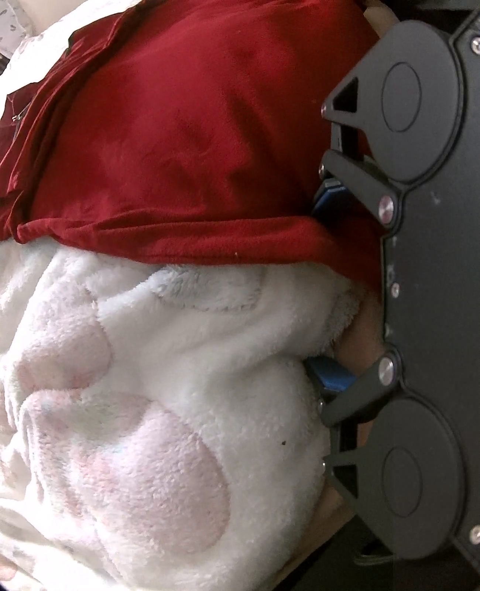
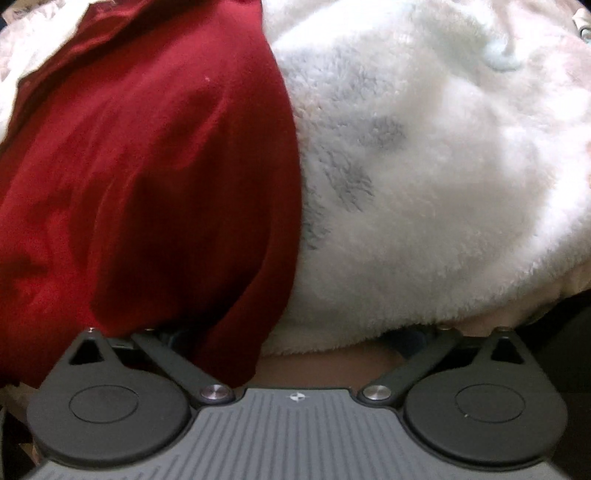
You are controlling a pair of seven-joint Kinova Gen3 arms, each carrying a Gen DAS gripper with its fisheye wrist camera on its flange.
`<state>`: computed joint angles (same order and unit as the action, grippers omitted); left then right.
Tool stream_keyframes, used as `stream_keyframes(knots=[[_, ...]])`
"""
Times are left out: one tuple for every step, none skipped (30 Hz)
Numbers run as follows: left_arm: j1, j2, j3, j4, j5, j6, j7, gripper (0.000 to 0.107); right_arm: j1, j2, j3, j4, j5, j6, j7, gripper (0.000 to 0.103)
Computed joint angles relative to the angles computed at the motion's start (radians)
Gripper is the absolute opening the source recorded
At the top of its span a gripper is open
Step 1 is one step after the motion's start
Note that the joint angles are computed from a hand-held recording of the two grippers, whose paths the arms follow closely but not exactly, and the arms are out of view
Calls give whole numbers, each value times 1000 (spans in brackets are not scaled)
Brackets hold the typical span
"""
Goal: Fold small clothes
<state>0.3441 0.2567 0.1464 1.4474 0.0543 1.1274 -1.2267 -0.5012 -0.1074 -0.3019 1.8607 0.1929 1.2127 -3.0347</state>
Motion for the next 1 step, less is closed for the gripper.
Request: stream_keyframes(knots=[[4, -5, -1, 11, -6, -15, 2, 84, 3, 3, 6, -3, -8, 1, 5, 103]])
